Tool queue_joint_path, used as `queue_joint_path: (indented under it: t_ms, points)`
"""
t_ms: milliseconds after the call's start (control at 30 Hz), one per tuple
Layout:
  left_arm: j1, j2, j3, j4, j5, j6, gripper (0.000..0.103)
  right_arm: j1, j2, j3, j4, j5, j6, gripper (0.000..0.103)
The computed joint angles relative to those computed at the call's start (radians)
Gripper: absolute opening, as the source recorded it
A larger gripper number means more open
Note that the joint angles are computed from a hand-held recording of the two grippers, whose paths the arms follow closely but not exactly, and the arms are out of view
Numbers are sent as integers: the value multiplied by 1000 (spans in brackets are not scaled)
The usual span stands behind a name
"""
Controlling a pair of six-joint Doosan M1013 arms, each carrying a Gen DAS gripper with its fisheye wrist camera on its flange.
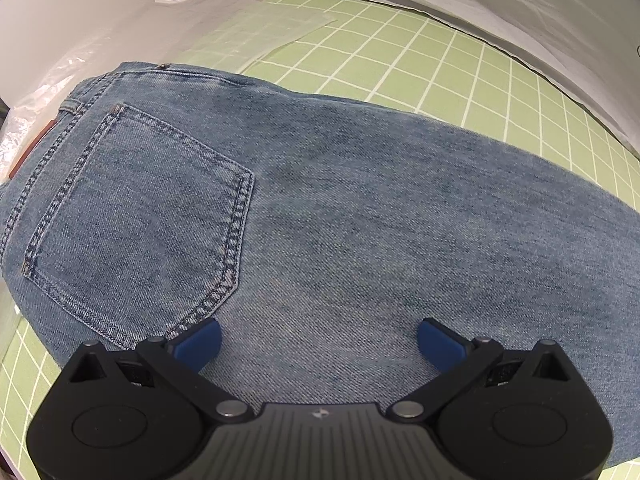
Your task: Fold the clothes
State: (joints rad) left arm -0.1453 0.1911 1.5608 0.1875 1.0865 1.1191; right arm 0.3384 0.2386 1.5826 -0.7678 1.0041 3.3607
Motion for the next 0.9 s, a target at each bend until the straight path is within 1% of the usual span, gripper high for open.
queue_joint_path:
  t_ms: [33, 100, 133, 233, 367, 400, 467, 500, 533, 567, 600, 633, 667, 700, 733, 767, 800, 833, 900]
  points:
    - [1, -2, 2, 0, 0, 1, 103, 3, -6, 7, -6, -3, -8, 9]
    - [4, -6, 3, 0, 1, 3, 103, 12, -23, 24, -25, -3, -6, 8]
    - [6, -7, 2, -3, 4, 5, 103, 23, -30, 28, -39, 23, -4, 8]
    - [9, -14, 5, -24, 17, 51, 103, 66, -55, 40, -76, 137, 24, 8]
    - [8, -32, 17, -54, 21, 133, 103, 112, -82, 66, -32, 304, 38, 8]
    - [8, -37, 20, -56, 17, 145, 103, 118, -93, 82, -11, 325, 41, 9]
    - [8, -46, 28, -54, 4, 151, 103, 127, -114, 103, 14, 339, 45, 10]
    - [9, -52, 34, -52, -5, 151, 103, 133, -121, 108, 14, 344, 43, 13]
    - [11, -54, 35, -51, -10, 152, 103, 138, -128, 112, 14, 348, 41, 19]
    - [6, -66, 52, -47, -18, 144, 103, 143, -129, 108, 12, 363, 26, 22]
    - [-20, -85, 73, -35, -20, 112, 103, 147, -123, 97, 7, 385, -2, 25]
    - [-35, -95, 79, -27, -16, 93, 103, 151, -118, 85, 2, 407, -29, 29]
    - [-50, -77, 56, -19, -17, 76, 103, 156, -111, 73, -9, 427, -51, 32]
    - [-63, -58, 33, -12, -16, 62, 103, 163, -104, 61, -25, 444, -68, 40]
    - [-58, -46, 21, -11, -22, 66, 103, 170, -96, 48, -42, 460, -86, 50]
    - [-47, -34, 10, -14, -30, 78, 103, 176, -89, 35, -58, 476, -104, 55]
    - [-40, -31, 8, -14, -37, 85, 103, 183, -82, 23, -75, 492, -123, 69]
    - [-36, -32, 9, -15, -45, 90, 103, 190, -75, 11, -91, 500, -140, 80]
    - [-36, -38, 19, -10, -66, 91, 103, 206, -65, -5, -119, 482, -173, 88]
